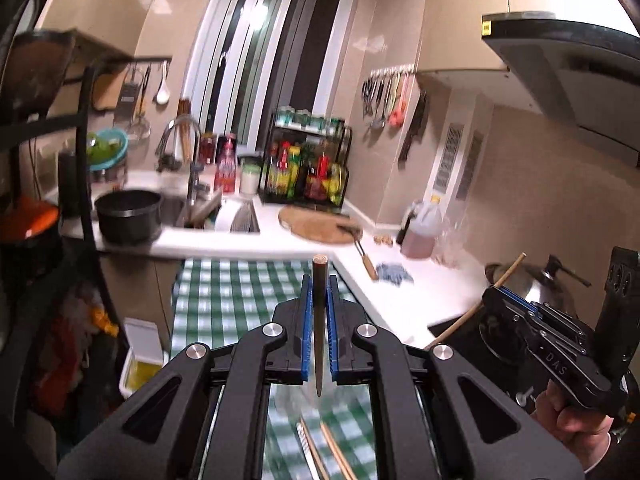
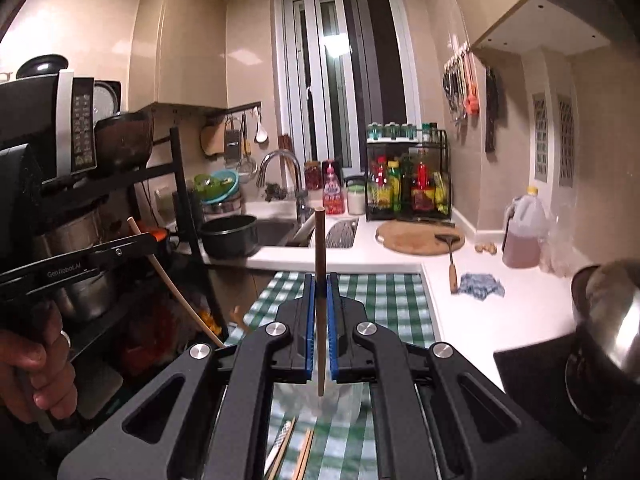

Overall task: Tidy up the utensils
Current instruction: 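Lift the chopsticks with both tools up over the clear container, then open both tools over the container to drop the chopsticks inside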

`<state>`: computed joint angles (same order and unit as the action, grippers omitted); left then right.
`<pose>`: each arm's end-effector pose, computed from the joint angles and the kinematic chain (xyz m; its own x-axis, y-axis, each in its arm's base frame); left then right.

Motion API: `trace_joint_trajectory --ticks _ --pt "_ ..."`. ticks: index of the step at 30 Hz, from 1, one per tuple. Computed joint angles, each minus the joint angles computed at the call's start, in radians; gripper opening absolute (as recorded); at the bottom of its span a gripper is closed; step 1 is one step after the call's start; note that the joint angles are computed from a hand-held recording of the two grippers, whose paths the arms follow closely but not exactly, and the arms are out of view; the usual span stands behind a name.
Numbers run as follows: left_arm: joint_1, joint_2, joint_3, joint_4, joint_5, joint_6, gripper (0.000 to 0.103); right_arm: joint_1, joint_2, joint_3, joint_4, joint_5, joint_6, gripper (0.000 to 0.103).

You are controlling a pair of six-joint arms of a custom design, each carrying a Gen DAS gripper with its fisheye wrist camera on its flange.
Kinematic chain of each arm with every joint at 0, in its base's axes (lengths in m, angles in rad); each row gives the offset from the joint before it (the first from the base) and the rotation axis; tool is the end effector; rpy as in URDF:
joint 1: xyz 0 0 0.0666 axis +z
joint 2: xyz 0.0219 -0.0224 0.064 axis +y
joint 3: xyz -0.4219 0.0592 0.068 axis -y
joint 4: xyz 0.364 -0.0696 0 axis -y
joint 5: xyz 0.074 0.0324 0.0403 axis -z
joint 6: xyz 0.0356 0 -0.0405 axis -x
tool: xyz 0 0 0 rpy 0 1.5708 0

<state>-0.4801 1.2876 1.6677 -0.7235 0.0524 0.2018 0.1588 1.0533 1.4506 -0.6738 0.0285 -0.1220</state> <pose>0.3630 -0.1916 0.6527 -0.3938 -0.0206 -0.9190 0.4349 0.8766 -0.2060 0.3096 0.0481 0.6416 -0.2835 0.0778 -0.9558 -0.0972 0.9892 0.1094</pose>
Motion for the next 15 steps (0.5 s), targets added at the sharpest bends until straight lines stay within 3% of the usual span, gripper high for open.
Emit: trace_joint_trajectory --ticks 4,15 --pt "-0.007 0.060 0.046 0.029 -0.016 -0.018 0.006 -0.003 0.065 0.034 0.062 0.018 0.011 0.006" --pt "-0.043 0.200 0.040 0.021 -0.087 -0.114 0.007 -0.020 0.182 -0.017 0.088 0.019 0.026 0.006"
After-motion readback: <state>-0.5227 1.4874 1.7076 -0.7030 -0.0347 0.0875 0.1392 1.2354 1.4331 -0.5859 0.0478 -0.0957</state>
